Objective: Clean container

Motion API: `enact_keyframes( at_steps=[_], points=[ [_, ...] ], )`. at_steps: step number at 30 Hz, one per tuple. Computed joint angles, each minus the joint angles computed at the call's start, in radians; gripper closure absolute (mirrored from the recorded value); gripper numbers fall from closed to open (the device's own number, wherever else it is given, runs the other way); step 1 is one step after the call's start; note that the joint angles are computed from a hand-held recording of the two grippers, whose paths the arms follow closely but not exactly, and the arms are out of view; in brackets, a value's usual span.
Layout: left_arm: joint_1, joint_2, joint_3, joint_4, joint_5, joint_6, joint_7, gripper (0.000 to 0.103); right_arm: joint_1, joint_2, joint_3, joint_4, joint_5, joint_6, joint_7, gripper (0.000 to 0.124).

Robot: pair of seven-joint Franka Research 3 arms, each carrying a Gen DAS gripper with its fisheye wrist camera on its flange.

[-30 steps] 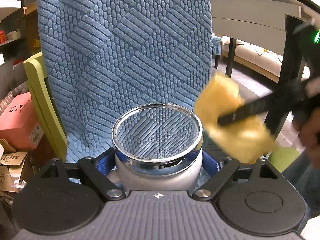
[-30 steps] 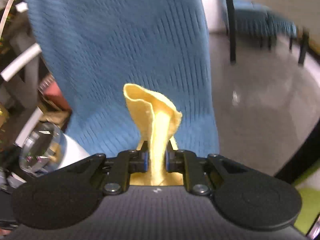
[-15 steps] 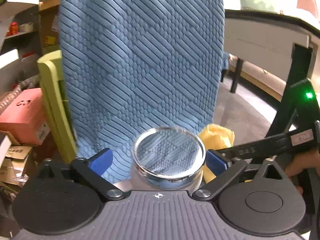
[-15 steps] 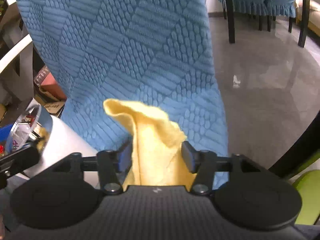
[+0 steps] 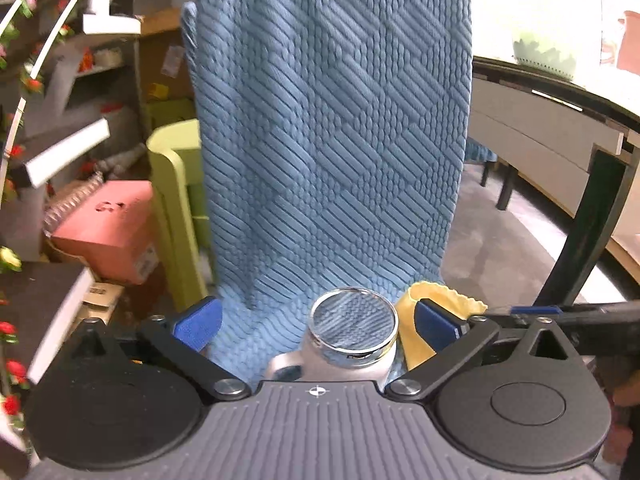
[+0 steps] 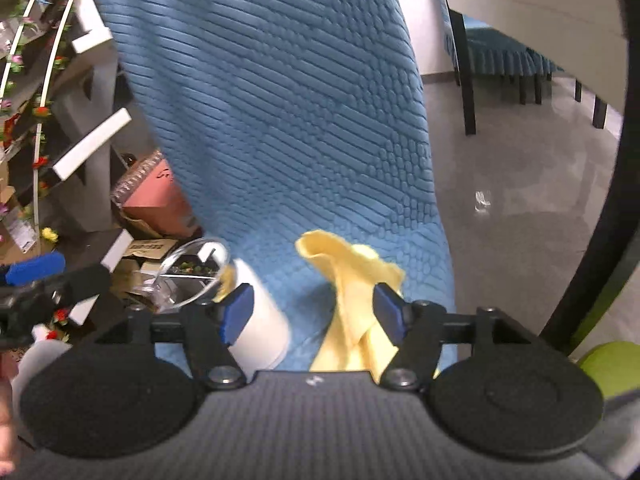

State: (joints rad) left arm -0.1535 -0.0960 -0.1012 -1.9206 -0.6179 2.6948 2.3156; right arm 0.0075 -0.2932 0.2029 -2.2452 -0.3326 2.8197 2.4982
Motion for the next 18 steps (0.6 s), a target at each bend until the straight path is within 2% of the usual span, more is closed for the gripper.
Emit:
enact_keyframes(
  at_steps=[10, 14, 18],
  points=[
    [-0.015, -0.091, 0.027, -0.086, 0.094, 0.008, -0.106, 0.000, -0.032, -0.134, 0.095, -0.045, -0.054, -0.081, 0.114, 0.039],
    [-0.047, -0.120, 0.054, -0.133, 0.050, 0.023, -0.067, 0.000, -0.039, -0.154, 0.118, -0.054, -0.081, -0.099, 0.136, 0.035],
    [-0.059, -0.144, 0.060, -0.170, 0.083, 0.036, -0.080, 0.000, -0.043, -0.172, 0.134, -0.070, -0.099, -0.112, 0.175, 0.032]
  ],
)
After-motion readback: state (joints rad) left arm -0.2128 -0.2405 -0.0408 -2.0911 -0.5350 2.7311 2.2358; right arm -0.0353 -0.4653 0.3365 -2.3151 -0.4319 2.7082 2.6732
